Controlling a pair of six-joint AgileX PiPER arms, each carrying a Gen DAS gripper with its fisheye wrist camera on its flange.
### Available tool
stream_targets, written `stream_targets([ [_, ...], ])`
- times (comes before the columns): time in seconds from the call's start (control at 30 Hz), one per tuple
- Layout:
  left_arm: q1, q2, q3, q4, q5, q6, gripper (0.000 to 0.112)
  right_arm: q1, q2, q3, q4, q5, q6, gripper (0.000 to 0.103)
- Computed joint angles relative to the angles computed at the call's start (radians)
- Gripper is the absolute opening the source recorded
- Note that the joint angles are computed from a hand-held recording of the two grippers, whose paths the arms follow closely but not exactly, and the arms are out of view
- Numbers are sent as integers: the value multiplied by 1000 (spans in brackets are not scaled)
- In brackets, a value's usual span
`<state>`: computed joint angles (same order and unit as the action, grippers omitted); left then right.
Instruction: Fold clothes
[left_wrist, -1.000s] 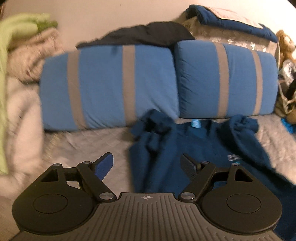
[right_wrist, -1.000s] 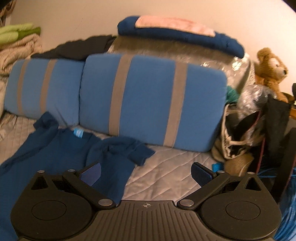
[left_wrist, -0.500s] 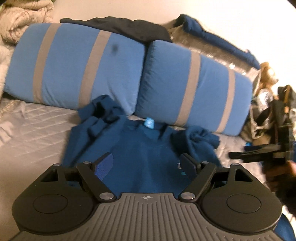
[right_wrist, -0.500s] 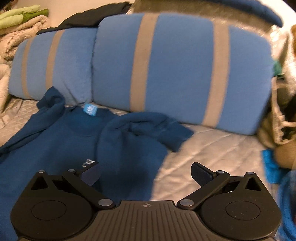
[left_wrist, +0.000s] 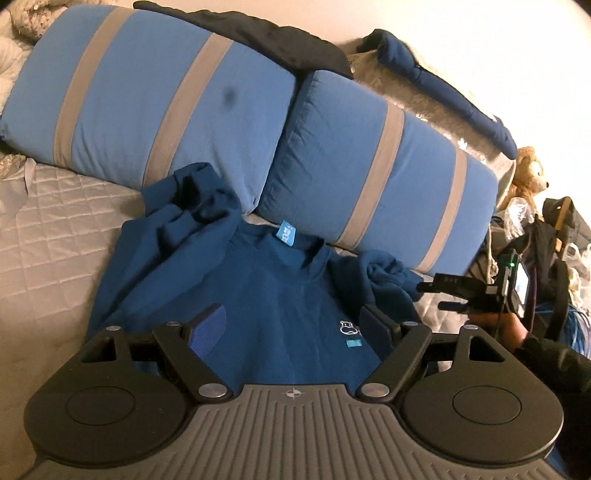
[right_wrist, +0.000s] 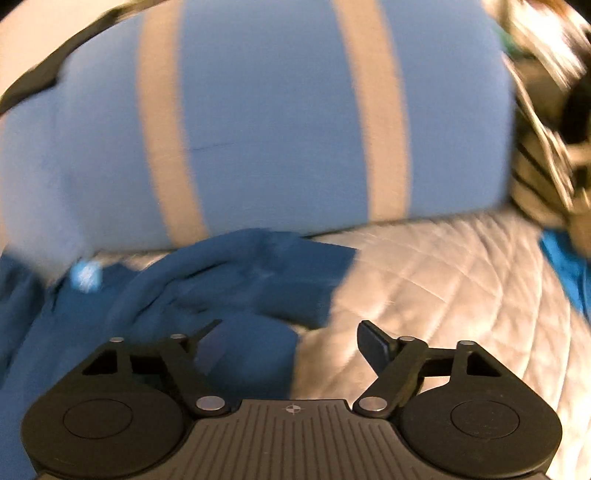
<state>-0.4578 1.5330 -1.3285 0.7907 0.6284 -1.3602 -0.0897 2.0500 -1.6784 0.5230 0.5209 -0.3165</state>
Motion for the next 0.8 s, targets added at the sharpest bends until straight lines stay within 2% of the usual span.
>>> stream_targets([
  [0.17, -12, -1, 6, 24, -13, -5, 80, -82, 114, -100, 226, 85, 14, 71],
  [0.23, -18, 8, -6, 22, -4, 11, 80, -99, 144, -111, 324, 91, -34, 71],
  [0.37, -16, 24, -23, 1, -1, 39, 80, -97, 186, -147, 392, 80, -57, 70],
  [0.4, -15, 29, -29, -3, 4, 41, 80, -94, 190, -159, 388, 88, -58, 57],
  [0.43, -14, 35, -35, -11, 7, 47, 80, -90, 206, -203, 345, 117, -21, 41],
  [0.47, -13, 36, -36, -14, 7, 50, 80, -83, 220, -250, 274, 157, 31, 13],
  [0.63, -16, 32, -28, 5, 6, 36, 80, -63, 172, -279, 109, 147, 5, 8],
  [0.8, -24, 23, -13, 51, 3, -6, 80, -66, 58, -228, -135, 90, 10, 8],
])
